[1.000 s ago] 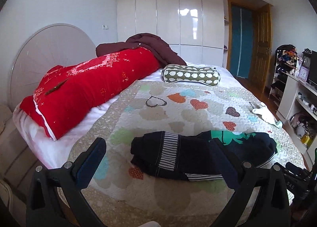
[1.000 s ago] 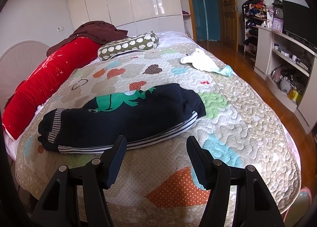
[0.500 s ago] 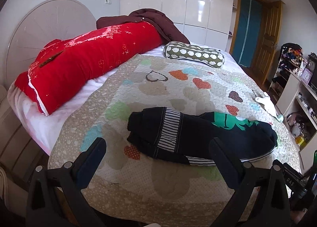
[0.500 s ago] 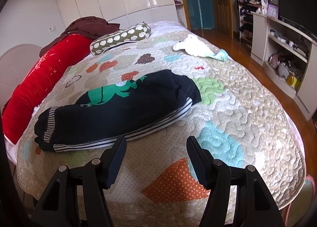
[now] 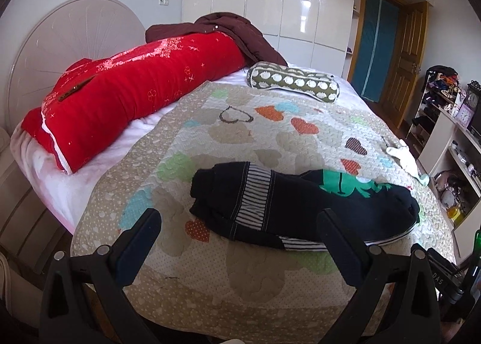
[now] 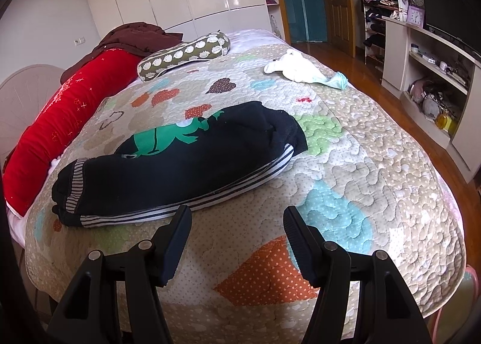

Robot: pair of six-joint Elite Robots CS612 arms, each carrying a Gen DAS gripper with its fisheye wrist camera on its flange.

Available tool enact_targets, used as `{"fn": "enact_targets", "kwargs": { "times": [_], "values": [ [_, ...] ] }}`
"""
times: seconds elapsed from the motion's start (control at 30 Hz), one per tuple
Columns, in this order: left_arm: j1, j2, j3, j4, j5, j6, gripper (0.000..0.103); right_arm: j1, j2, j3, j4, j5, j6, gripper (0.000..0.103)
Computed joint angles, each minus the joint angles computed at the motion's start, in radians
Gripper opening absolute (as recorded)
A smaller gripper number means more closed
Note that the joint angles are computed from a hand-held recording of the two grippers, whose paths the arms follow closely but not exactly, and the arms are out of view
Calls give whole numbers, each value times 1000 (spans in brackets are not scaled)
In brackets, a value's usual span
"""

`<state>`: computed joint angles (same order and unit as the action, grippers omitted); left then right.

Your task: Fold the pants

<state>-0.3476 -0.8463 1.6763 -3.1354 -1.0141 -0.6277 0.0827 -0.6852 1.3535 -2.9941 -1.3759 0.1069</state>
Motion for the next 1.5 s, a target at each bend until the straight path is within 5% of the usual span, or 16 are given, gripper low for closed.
{"fn": "enact_targets", "kwargs": {
  "times": [0.63, 0.83, 1.23, 1.5],
  "values": [
    [-38, 8, 25, -130, 29, 158, 103, 20, -15, 30, -37, -22, -69, 70],
    [-35, 20, 21, -140, -16, 168, 103, 29, -14, 37, -49, -24, -108, 71],
    [-39, 25, 8, -83, -31, 179, 103, 40, -15, 44, -76, -38, -164, 72],
    [-21, 59, -56, -30, -71, 212, 103, 25, -3, 18, -14, -18, -106, 72]
  ]
}}
